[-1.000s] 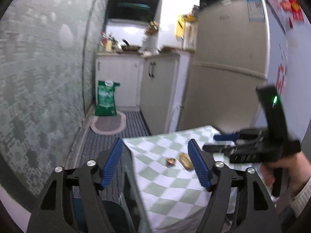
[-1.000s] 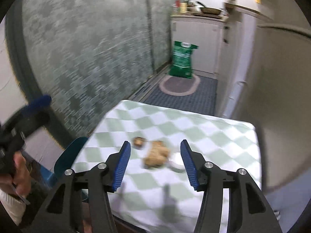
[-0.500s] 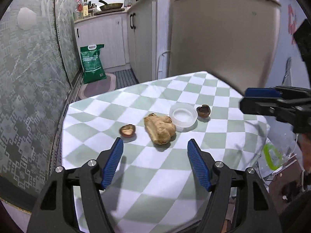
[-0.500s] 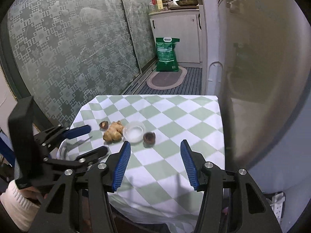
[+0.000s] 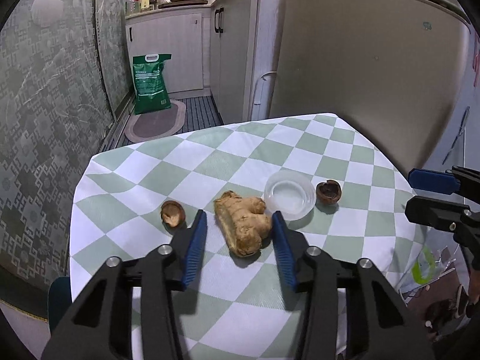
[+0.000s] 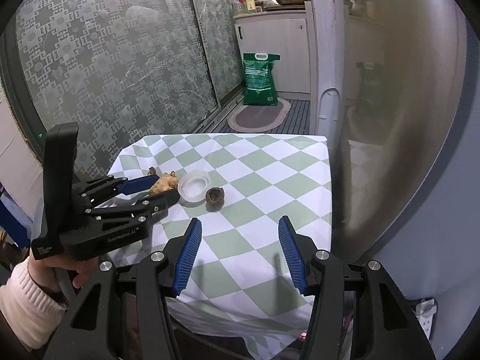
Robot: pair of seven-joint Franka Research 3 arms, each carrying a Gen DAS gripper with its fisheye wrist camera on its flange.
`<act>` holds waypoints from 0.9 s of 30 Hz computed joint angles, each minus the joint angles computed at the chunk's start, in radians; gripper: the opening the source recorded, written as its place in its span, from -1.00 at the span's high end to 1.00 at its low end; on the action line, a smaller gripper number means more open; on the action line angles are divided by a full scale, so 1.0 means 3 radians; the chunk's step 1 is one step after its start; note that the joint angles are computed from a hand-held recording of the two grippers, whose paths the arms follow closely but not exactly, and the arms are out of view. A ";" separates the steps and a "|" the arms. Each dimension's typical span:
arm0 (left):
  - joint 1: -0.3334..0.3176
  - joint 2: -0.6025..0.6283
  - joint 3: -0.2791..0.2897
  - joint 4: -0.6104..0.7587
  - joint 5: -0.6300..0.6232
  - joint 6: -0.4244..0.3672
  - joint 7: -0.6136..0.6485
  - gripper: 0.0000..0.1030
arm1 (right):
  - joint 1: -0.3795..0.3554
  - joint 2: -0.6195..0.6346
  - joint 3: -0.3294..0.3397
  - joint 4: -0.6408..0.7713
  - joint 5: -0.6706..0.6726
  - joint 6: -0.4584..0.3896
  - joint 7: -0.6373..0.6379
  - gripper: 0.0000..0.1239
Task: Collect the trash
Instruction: 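Move the left gripper to the ginger root and grasp it, then carry the ginger over the teal bin and release it while the right gripper grasps a brown shell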
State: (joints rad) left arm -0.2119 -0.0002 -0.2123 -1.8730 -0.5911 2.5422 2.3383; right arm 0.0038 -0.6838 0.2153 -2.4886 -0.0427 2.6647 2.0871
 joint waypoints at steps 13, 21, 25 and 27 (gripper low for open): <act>-0.0064 -0.0283 0.0137 -0.0251 -0.0519 0.0094 0.0494 0.40 | 0.0091 0.0275 -0.0021 0.0154 -0.0039 -0.0065 -0.0139 0.13; -0.0071 -0.0391 0.0272 -0.0266 -0.0812 -0.0093 0.0736 0.40 | 0.0056 0.0463 0.0052 0.0285 -0.0266 -0.0078 -0.0072 0.21; -0.0044 -0.0403 0.0294 -0.0258 -0.0870 -0.0230 0.0750 0.40 | -0.0003 0.0535 0.0109 0.0331 -0.0434 -0.0054 0.0030 0.30; -0.0042 -0.0436 0.0296 -0.0289 -0.0899 -0.0232 0.0813 0.40 | -0.0001 0.0597 0.0113 0.0377 -0.0498 -0.0044 0.0053 0.31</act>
